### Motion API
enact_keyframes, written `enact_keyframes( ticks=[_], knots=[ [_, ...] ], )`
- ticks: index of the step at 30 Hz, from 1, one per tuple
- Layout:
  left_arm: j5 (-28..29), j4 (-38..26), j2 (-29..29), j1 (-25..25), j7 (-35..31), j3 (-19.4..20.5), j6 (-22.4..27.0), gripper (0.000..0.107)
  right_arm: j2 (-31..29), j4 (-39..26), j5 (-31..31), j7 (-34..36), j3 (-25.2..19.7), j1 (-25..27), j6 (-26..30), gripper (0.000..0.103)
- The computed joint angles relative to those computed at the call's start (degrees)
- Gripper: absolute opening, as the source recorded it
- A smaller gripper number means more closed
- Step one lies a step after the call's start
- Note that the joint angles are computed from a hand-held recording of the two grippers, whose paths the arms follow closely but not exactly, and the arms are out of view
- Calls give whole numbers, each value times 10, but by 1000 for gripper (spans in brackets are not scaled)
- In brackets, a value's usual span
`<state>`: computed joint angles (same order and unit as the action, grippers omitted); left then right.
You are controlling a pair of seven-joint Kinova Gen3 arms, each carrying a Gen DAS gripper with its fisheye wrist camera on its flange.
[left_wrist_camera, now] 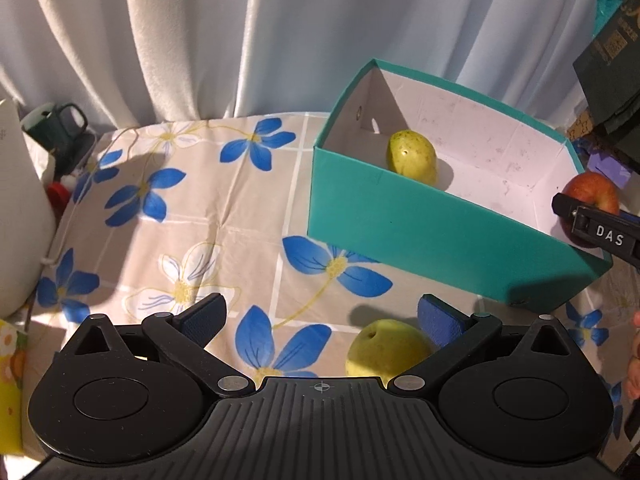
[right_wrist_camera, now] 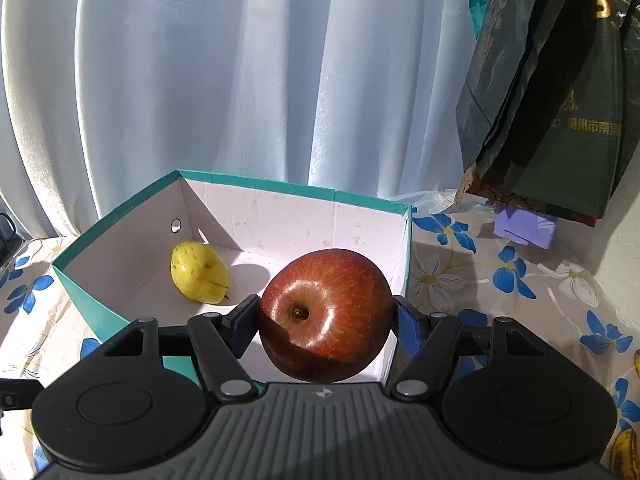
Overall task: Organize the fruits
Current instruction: 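Lower the red apple into the teal box and open the right tool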
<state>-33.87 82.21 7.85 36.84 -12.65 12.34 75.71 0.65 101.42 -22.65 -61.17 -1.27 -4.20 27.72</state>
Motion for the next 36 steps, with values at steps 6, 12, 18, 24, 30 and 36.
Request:
enact_keyframes(
  ticks=[6, 12, 18, 24, 30, 36],
  knots=[
    [-16, -3, 12, 12, 21, 0, 48, 103, 35, -37, 58, -46, -113, 94, 42, 70],
    [24, 18, -4, -2, 29, -2, 30, 103, 50, -66, 73, -50, -6, -14, 80, 70],
    [41, 29, -11, -11, 37, 6, 27, 103, 61, -85, 81, -47, 153, -167, 106, 70],
    [29, 40, -13, -5, 44, 10, 28, 103, 55, -68, 18, 20, 311, -299, 94, 77],
    [1, 66, -22, 11, 86, 23, 23, 103, -71, 40, -122, 139, 361, -352, -10, 103],
    [-2, 95, -34, 21, 127, 36, 5, 103, -200, 119, -201, 254, 378, -366, 33, 103]
  ],
)
